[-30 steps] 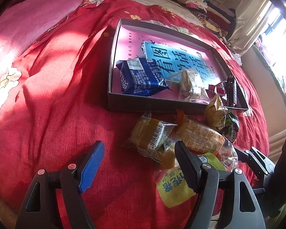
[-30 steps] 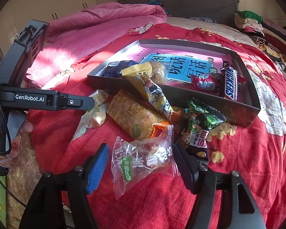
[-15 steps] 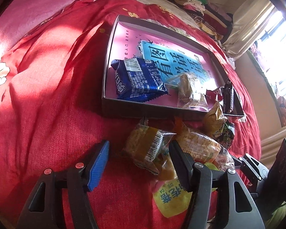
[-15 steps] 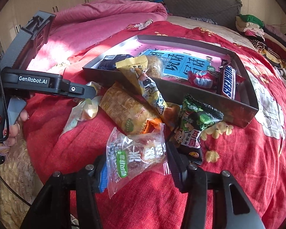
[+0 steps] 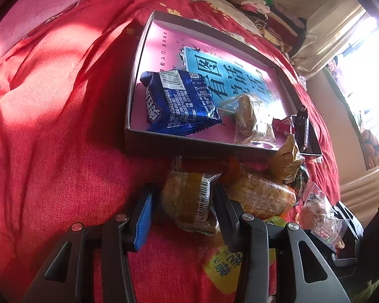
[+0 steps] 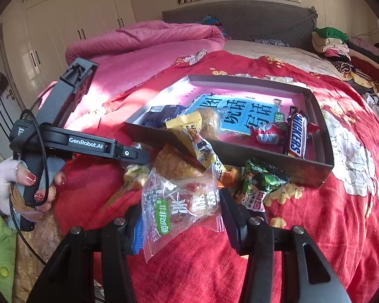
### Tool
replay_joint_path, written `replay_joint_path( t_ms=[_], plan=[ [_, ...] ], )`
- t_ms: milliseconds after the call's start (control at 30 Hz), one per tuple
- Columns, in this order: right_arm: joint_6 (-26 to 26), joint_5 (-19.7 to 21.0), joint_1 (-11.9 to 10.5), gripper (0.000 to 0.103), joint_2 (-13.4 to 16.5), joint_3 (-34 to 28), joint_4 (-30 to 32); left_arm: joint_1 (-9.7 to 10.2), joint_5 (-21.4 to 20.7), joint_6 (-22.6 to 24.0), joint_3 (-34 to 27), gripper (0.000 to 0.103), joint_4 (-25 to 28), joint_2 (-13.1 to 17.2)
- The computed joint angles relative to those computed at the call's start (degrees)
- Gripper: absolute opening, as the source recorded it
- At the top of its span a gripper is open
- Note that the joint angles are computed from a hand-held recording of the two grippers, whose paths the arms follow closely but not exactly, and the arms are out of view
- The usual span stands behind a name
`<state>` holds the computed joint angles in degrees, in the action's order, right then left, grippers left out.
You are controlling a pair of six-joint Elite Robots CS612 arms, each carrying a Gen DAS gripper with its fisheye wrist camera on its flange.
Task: Organize snacks
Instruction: 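Grasp the striped cake packet with the left tool while the right tool grasps the clear green-label bag, then carry the cake packet into the tray with the left tool while the right tool carries the clear bag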
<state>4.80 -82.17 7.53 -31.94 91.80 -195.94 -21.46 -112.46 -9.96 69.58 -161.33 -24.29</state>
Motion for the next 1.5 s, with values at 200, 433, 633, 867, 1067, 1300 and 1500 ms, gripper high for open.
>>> replay_joint_path(
  t_ms=[200, 433, 633, 867, 1067, 1300, 1500],
  plan=[
    [0.67, -0.16, -0.17, 0.051, 0.05, 0.06, -0.96, 0.31, 0.02, -1.15, 0.29, 0.034, -1.35, 0.17],
    [2.49, -0.81, -0.70, 0.051, 0.13, 0.37, -2.65, 0.72, -1.32, -3.02, 2.04, 0.034, -3.56, -0.80],
    [3.83, -1.49, -1.14, 0.051, 0.14, 0.58, -4.07, 0.58, 0.52, -3.00, 4.48, 0.034, -8.59, -2.70],
    [6.03, -2.47, -1.84, 0.051, 0.06, 0.98, -5.70, -0.29, 2.78, -0.67, 5.28, 0.034, -11.24, -3.78],
    [7.99, -3.30, -2.49, 0.051, 0.06, 1.30, -6.62, -0.73, 3.68, 0.38, 4.72, 0.034, -11.90, -3.67],
    [9.02, -4.27, -2.84, 0.051, 0.00, 1.60, -7.35, -1.28, 4.33, 0.91, 3.26, 0.035, -12.06, -3.08],
    [9.66, -5.19, -2.97, 0.051, -0.03, 1.63, -7.77, -1.75, 5.07, 1.20, 0.82, 0.035, -10.83, -1.80]
  ],
)
